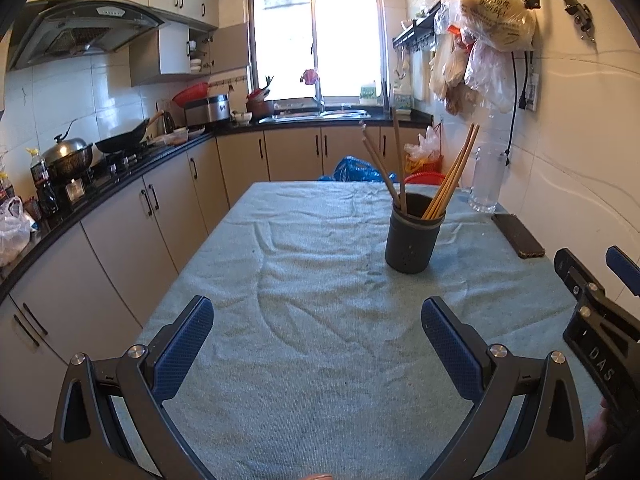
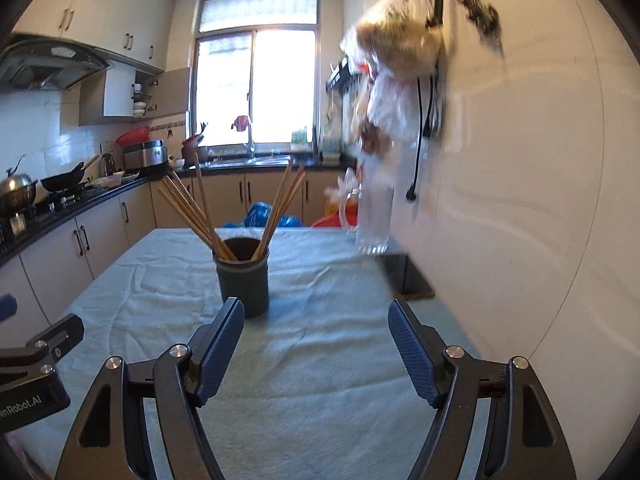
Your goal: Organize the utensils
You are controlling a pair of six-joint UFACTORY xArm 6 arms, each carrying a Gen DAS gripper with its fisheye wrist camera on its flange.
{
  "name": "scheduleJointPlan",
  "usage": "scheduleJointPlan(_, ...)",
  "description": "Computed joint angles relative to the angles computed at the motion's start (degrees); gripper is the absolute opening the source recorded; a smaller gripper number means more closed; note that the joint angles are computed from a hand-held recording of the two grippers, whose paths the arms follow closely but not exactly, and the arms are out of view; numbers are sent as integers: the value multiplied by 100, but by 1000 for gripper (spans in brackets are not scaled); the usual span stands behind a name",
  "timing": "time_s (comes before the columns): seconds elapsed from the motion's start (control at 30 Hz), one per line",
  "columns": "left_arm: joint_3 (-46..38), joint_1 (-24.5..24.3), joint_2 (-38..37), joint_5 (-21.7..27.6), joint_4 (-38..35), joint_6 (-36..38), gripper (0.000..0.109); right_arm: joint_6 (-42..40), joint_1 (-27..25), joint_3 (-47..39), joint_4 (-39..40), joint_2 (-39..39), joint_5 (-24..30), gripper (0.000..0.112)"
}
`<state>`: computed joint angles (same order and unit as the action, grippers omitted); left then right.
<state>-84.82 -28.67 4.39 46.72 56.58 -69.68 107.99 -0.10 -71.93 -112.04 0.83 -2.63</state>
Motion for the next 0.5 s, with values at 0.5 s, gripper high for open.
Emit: scheduleJointPlan(0.5, 48, 39, -49, -110, -28, -4, 103, -149, -79, -18, 157, 50, -152, 83)
